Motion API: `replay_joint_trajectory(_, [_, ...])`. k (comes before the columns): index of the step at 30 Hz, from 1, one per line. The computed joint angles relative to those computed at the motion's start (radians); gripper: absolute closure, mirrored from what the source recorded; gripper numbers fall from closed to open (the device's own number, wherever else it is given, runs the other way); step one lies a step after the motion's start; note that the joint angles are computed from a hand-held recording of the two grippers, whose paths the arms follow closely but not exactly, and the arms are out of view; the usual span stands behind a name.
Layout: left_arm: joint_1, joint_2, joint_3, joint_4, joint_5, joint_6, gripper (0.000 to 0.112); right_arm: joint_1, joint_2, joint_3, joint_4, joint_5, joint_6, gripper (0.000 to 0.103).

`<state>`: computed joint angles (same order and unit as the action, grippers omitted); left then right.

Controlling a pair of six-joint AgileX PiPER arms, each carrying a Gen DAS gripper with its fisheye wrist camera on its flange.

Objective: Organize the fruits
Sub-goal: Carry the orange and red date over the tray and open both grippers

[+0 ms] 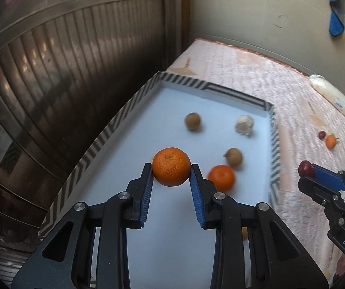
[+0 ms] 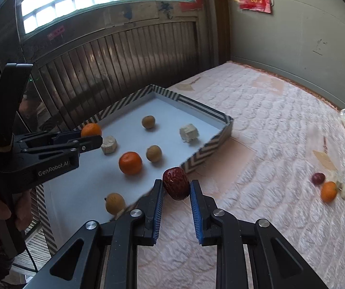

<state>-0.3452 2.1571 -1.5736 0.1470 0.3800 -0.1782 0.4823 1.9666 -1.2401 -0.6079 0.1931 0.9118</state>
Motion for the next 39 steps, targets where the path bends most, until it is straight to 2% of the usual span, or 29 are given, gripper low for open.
replay_joint_trajectory(5, [0.022,0.035,-0.031,0.013,0.019,-0.014,0.082,0.001,0.077,-0.118,0.282,0.017,-0.303,0.082])
replay_joint_trajectory(8, [0.035,0.058,-0.057,-0.035,0.042,0.025,0.082,0.000,0.127,-0.194,0.452,0.037,-0.485,0.082])
replay_joint_trajectory(11, [0.029,0.069,-0.057,0.005,0.037,-0.004,0.082,-0.008,0.175,-0.269,0.619,0.062,-0.660,0.082])
replay_joint_trajectory(15, [0.027,0.077,-0.073,0.027,0.044,-0.021,0.082,-0.017,0.243,-0.391,0.678,0.113,-0.733,0.082])
replay_joint_trajectory(17, [0.028,0.086,-0.088,0.024,0.053,-0.019,0.082,-0.017,0.287,-0.474,0.655,0.157,-0.727,0.082])
replay_joint_trajectory(21, [0.029,0.093,-0.104,0.024,0.064,-0.015,0.082,-0.023,0.408,-0.698,0.700,0.285,-0.807,0.082])
replay_joint_trajectory(26, [0.040,0.110,-0.138,-0.056,0.102,0.057,0.082,-0.027,0.582,-1.007,0.712,0.476,-0.841,0.082])
replay_joint_trajectory(31, [0.034,0.120,-0.153,-0.034,0.116,0.046,0.079,-0.040,0.704,-1.216,0.741,0.602,-0.860,0.082])
replay_joint_trajectory(35, [0.028,0.120,-0.155,-0.006,0.117,0.022,0.066,-0.045,0.670,-1.149,0.738,0.561,-0.848,0.082])
replay_joint_trajectory(39, [0.023,0.090,-0.114,0.027,0.081,-0.012,0.052,-0.055,0.547,-0.922,0.775,0.417,-0.867,0.081])
